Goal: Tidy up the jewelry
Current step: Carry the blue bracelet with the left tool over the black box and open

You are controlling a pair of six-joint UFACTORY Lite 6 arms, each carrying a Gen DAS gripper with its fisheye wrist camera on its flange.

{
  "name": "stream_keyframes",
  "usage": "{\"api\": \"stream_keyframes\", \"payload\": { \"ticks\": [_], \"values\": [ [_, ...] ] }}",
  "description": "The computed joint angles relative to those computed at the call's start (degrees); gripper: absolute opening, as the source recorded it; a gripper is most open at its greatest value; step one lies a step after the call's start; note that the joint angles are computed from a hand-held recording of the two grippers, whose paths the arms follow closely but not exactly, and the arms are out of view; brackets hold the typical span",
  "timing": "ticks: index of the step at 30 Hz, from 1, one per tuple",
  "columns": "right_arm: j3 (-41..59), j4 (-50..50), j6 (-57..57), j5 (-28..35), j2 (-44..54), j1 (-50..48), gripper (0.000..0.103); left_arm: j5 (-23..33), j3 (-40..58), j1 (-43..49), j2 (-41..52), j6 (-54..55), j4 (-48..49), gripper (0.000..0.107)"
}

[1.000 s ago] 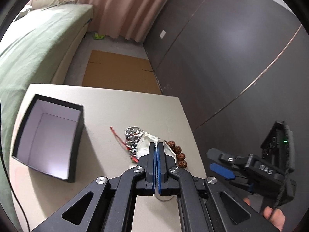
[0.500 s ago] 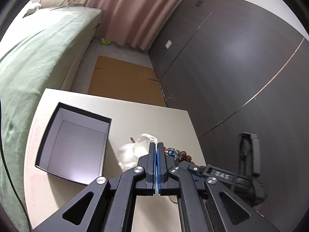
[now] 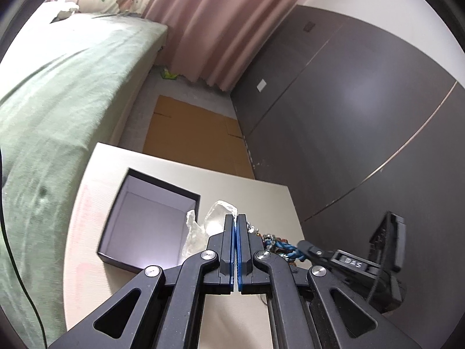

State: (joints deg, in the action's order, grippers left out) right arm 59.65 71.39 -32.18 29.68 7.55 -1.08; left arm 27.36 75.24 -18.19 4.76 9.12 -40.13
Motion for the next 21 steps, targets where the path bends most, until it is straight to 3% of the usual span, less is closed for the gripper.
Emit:
{"api": "stream_keyframes", "payload": {
  "ticks": [12,21],
  "values": [
    [-2.19,13.38,-11.29,-2.43,-8.44,6.83,0.012,1.69,-2.51,4.81,-5.18,2.60,-3.23,0.000],
    [-0.17,19.69,-17.33,-3.92,-7.13,13.15,0.012,2.83,-4.09,8.95,-8.34,4.97,-5.20,0.000]
  ]
}}
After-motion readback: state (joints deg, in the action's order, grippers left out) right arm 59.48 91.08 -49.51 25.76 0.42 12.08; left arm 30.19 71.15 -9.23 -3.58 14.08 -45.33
